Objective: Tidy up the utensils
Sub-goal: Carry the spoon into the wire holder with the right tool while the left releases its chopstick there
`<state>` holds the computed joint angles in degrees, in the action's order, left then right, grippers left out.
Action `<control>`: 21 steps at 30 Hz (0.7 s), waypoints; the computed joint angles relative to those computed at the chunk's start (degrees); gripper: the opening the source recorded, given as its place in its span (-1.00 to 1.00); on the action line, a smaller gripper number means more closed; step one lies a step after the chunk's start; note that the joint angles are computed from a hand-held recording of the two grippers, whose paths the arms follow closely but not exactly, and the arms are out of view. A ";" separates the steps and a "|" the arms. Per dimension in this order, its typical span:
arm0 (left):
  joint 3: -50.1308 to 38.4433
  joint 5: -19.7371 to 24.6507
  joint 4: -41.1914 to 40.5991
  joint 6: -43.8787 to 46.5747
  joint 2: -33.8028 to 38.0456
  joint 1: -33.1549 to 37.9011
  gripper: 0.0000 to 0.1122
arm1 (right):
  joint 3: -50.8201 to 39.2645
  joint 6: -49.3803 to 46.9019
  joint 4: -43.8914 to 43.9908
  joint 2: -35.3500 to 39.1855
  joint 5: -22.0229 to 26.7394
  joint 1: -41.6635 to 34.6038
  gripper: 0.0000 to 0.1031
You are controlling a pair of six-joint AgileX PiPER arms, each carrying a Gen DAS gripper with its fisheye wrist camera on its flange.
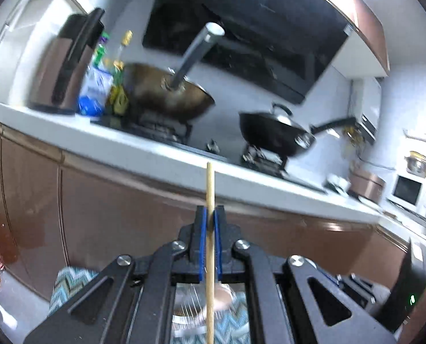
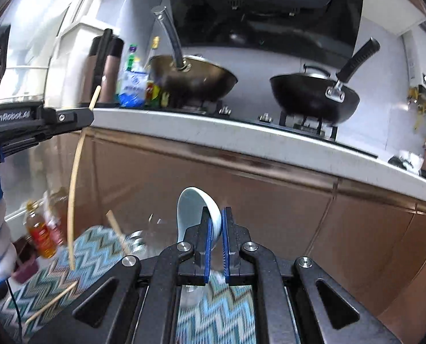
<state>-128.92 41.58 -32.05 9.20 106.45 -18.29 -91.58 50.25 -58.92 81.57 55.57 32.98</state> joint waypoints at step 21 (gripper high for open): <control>21.44 -29.25 3.41 5.76 0.88 -4.64 -0.35 | 9.76 18.53 -10.75 6.41 -13.17 -6.63 -0.56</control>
<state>-107.47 12.33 -28.65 14.96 107.33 -22.94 -81.82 68.79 -69.66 87.98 42.40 26.35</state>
